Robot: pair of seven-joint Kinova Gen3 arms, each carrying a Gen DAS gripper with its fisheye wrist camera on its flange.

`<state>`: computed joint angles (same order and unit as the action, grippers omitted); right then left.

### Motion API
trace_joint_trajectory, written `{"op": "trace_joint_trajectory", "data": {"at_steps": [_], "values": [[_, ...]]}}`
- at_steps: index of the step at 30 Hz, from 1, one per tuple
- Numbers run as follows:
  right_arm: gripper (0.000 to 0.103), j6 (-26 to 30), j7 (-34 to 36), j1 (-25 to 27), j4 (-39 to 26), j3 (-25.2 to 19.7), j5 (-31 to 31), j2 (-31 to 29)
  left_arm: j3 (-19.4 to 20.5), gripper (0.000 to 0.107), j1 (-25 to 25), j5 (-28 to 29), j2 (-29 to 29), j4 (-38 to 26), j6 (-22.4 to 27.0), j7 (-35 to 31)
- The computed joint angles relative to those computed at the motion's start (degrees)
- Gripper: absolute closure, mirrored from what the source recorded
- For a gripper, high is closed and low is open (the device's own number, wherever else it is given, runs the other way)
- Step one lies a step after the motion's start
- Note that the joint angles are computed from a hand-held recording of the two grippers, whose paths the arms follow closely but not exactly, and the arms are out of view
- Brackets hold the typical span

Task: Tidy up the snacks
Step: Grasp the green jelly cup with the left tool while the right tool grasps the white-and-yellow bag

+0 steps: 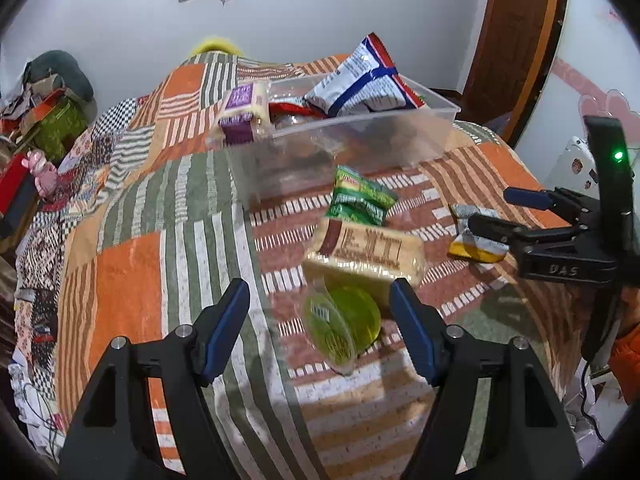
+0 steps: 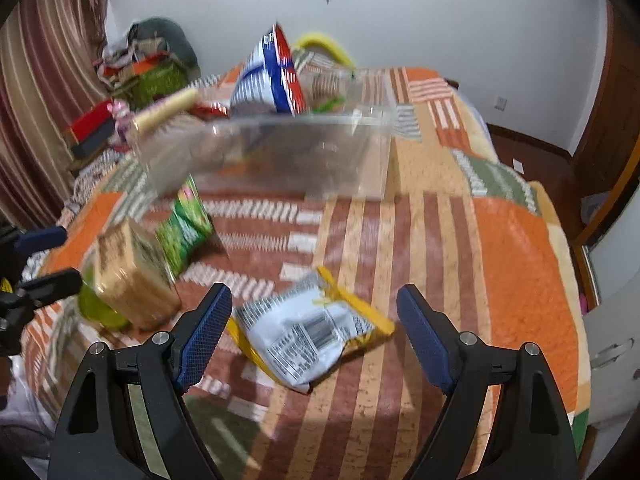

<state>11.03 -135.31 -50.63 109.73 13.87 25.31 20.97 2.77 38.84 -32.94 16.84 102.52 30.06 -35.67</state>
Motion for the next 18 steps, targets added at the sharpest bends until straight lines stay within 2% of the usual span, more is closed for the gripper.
{"op": "trace_joint_trajectory", "data": {"at_steps": [5,8,12,18], "values": [[0.020,0.0,4.3,6.2,-0.2,-6.6,-3.6,1.0,1.0,0.035,-1.3,3.2,0.9,0.1,-0.2,-1.5],[0.020,-1.0,5.0,5.6,0.2,-5.7,-4.7,1.4,1.0,0.036,-1.4,4.5,1.9,-0.4,0.2,-2.8],[0.020,-2.2,8.0,7.7,0.4,-7.5,-7.7,1.6,0.8,0.036,-1.6,6.0,2.9,-1.1,0.1,-4.3],[0.035,-5.2,11.3,5.4,2.1,-4.7,-10.8,1.2,0.6,0.036,-2.2,8.9,5.2,-2.3,0.0,-6.7]]}}
